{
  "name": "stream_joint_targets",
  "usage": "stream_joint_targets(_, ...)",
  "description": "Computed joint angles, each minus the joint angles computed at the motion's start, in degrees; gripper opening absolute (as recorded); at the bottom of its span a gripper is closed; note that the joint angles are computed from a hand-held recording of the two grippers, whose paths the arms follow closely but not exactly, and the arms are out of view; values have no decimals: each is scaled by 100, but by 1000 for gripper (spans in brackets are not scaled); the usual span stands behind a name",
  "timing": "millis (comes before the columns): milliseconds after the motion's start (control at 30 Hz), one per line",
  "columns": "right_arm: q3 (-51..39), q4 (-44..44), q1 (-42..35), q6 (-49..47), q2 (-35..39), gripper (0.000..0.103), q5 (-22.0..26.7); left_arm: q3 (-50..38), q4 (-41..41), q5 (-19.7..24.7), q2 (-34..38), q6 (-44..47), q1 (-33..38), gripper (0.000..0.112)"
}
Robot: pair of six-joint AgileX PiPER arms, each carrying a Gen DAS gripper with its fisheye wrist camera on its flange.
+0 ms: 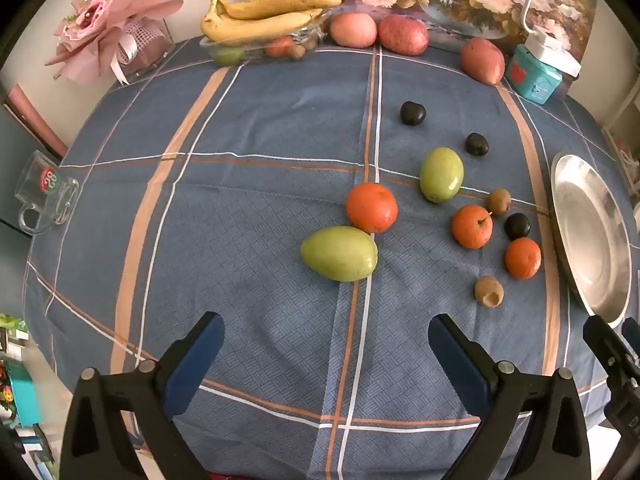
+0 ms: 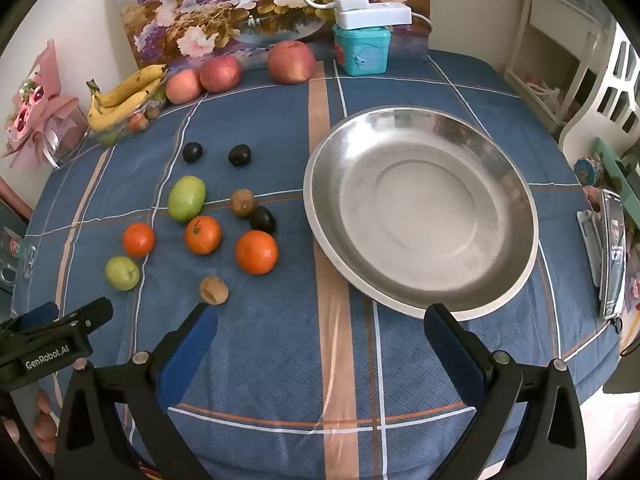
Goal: Organize fruits
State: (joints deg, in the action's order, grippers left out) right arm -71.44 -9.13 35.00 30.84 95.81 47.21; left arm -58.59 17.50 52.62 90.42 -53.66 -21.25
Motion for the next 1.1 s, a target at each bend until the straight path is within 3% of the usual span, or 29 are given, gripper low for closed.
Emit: stream_joint_targets(1100,100,175,-118,-10,-35,103,-73,4,2,5,-2,-1,-5,103)
